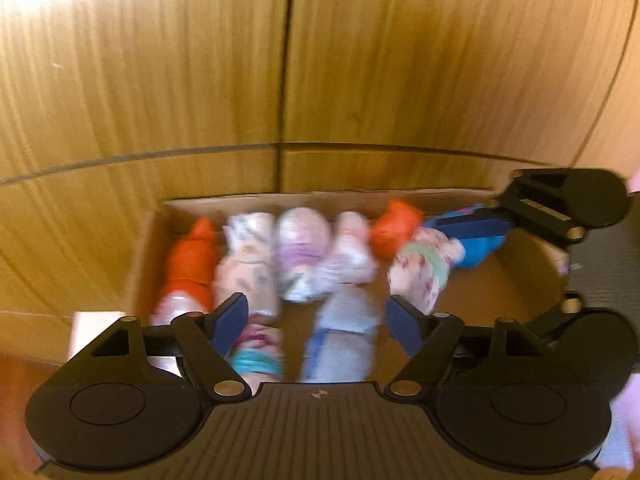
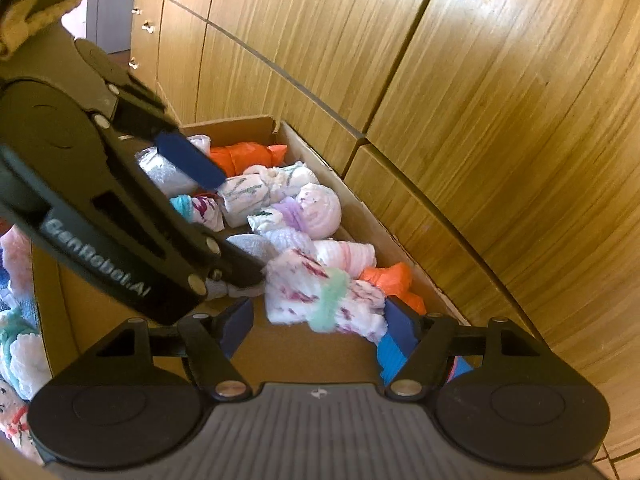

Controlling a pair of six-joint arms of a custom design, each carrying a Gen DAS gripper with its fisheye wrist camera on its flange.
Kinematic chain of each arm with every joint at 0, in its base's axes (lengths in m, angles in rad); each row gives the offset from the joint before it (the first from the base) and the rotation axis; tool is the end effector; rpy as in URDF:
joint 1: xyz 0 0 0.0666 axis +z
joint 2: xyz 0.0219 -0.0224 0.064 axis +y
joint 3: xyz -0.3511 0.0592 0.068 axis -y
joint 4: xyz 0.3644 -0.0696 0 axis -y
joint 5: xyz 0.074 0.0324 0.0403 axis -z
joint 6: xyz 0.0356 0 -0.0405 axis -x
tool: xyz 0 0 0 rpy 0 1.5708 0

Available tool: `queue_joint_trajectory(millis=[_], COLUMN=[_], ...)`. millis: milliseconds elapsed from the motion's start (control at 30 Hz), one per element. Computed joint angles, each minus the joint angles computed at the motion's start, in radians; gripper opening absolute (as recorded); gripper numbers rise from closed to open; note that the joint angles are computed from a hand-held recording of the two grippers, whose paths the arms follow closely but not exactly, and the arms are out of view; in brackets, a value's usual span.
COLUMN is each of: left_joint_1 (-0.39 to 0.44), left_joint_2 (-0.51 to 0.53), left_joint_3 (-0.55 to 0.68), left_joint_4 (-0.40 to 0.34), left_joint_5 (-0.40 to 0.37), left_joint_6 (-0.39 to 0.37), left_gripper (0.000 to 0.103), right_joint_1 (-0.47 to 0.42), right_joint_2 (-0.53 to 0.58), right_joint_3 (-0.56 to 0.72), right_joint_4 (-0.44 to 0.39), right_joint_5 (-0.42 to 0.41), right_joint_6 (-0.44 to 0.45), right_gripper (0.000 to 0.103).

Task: Organize objects
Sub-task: 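Open both grippers to release the rolls and lift out of the box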

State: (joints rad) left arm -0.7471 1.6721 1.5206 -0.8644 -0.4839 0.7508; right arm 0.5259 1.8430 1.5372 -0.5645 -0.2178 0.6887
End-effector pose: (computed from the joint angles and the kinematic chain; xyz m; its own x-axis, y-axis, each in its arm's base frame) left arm 0.4077 -0.3556 0.3282 -0.7436 -0.1344 -0.6550 -0.1171 0.9906 -0.0703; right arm 0.5146 0.3071 0.2575 -0.1225 -0.7885 -0.6027 -0.8916 0.3541 -0.2821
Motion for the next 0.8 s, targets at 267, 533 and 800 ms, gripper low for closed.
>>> queue_joint_trajectory(millis=[267, 533, 800], left_joint_1=[0.003, -0.004, -0.065], left_joint_2=[-0.017, -0.071, -0.193], left_joint_3=[-0.006, -0.055, -0.170], left_joint_4=[0.010, 0.031, 0.037], left_joint_5=[-0.009, -0.023, -0.081], left_joint_6=[-0.026, 0.000, 0.056], left_gripper=[0.081, 0.082, 0.085], right_joint_1=[0.011, 0.003, -0.034], right_joint_2=[0.013, -0.028, -0.222], right_joint_3=[0.003, -0.041, -0.242], right_joint_4=[-0.005, 0.022, 0.116], right_joint_5=[0.010, 0.008, -0.033], right_joint_6=[-0.003, -0.028, -0.168], right_gripper=[0.068, 0.068, 0.081])
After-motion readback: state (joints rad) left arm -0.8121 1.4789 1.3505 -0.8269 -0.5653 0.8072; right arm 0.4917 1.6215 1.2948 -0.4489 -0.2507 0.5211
